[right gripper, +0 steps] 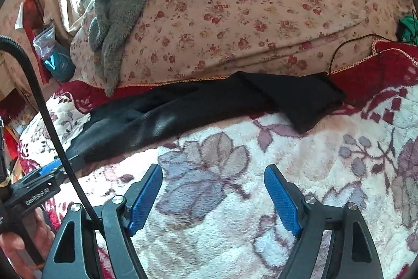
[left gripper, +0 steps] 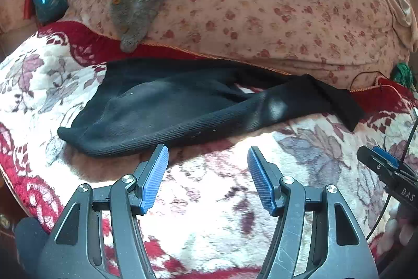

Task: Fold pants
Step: 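Move both open grippers toward the edge of the black pants, then close the left gripper on the pants edge while the right gripper grasps the leg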

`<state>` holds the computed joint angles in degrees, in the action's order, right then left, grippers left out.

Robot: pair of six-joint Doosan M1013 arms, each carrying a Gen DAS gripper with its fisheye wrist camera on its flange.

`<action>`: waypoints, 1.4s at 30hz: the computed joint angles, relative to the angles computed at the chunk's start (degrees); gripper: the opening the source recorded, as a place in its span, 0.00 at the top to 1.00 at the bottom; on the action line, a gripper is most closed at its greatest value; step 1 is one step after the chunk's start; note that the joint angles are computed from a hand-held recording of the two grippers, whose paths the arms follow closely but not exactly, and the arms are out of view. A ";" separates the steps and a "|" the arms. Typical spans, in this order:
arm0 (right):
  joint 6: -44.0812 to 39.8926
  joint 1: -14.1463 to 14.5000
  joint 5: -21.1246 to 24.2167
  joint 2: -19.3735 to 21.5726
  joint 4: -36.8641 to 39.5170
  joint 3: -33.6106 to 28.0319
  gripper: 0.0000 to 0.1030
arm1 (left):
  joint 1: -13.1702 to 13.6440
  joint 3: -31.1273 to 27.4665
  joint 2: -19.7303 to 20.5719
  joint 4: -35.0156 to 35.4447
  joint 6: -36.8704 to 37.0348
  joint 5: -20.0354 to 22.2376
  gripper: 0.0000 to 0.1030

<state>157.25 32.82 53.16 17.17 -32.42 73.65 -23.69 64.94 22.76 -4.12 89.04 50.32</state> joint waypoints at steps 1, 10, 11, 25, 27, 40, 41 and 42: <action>0.05 -0.11 0.23 -0.02 -0.20 0.15 0.25 | 0.09 0.13 -0.06 0.50 -0.48 -0.05 0.39; -1.70 -3.02 1.80 -0.07 -1.46 1.39 0.35 | 1.62 -0.08 0.80 2.18 -4.23 1.96 0.39; -2.18 -3.54 1.85 0.07 -1.20 1.30 0.36 | 1.72 -0.24 0.95 2.29 -4.66 2.28 0.39; -8.65 -8.97 3.23 3.81 2.67 -1.96 0.36 | 3.50 -2.03 2.60 0.22 -6.70 1.79 0.39; -9.29 -9.15 3.18 4.00 3.03 -2.13 0.36 | 3.43 -2.36 2.92 0.12 -6.54 1.96 0.39; -15.07 -10.48 4.72 5.44 4.75 -4.23 0.36 | 2.66 -3.06 3.73 1.08 8.28 0.82 0.39; -15.57 -10.64 4.83 5.58 4.80 -4.44 0.36 | 2.58 -3.34 4.04 1.01 9.34 0.96 0.39; -15.96 -10.76 4.97 5.73 4.84 -4.65 0.36 | 2.42 -3.73 4.45 1.36 10.14 1.19 0.39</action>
<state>141.29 22.06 58.13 22.90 -27.57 69.00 -21.28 61.21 27.21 -2.75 99.18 51.52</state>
